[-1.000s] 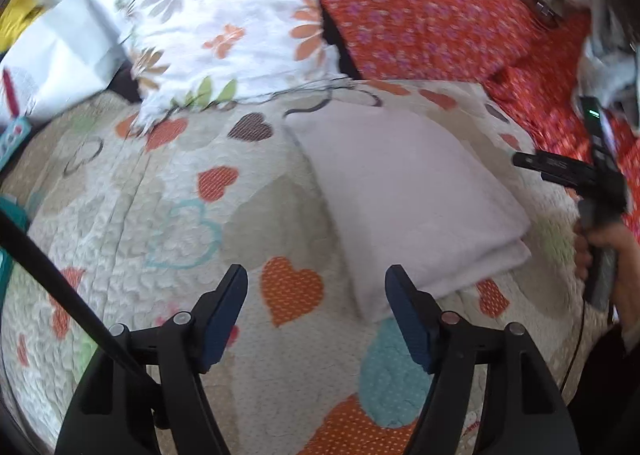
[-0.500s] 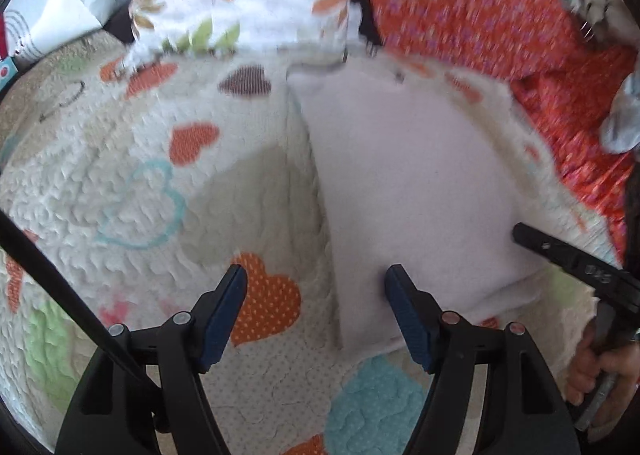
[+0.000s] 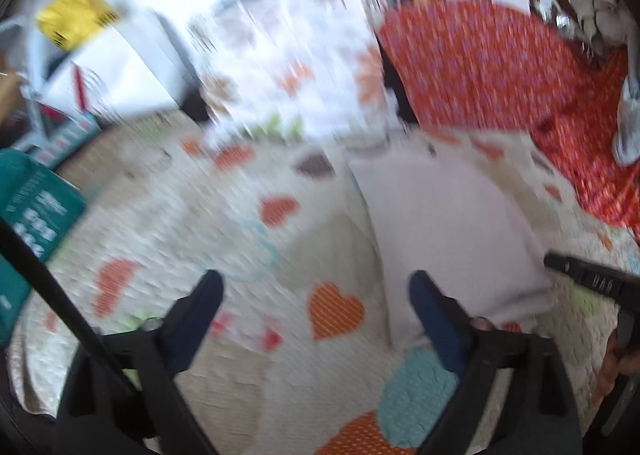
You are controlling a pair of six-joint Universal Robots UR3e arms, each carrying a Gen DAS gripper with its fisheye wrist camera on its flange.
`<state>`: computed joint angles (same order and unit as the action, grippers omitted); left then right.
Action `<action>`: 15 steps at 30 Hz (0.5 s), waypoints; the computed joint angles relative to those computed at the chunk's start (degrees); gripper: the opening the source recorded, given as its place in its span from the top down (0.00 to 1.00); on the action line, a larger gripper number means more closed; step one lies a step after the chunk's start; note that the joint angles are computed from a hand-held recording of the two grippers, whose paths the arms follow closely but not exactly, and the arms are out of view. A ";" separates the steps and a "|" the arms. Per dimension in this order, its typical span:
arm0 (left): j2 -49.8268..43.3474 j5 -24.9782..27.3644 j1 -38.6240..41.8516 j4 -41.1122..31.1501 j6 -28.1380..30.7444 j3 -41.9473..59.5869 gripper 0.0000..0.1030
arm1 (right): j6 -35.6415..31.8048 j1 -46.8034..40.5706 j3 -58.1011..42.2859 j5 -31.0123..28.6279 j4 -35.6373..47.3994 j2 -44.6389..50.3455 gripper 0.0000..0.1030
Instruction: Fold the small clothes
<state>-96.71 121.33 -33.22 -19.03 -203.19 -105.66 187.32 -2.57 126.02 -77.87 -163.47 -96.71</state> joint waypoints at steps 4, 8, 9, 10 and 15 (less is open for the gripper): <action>1.07 8.73 -3.65 8.03 0.36 -2.92 0.00 | 2.54 3.51 2.14 -4.00 -5.62 0.10 0.38; 3.22 4.19 -2.35 7.97 2.40 -2.99 0.00 | 1.80 5.39 1.36 -4.83 -5.97 1.00 0.37; 2.69 4.55 -2.69 7.62 2.73 -2.11 0.00 | 1.59 6.22 1.24 -5.62 -6.53 1.34 0.37; 2.12 5.10 -3.01 7.32 3.43 -1.15 0.00 | 1.34 6.92 1.06 -6.32 -7.08 1.74 0.37; -0.83 3.56 -2.93 3.39 7.15 5.27 0.00 | 1.34 7.61 0.86 -7.01 -8.51 2.61 0.34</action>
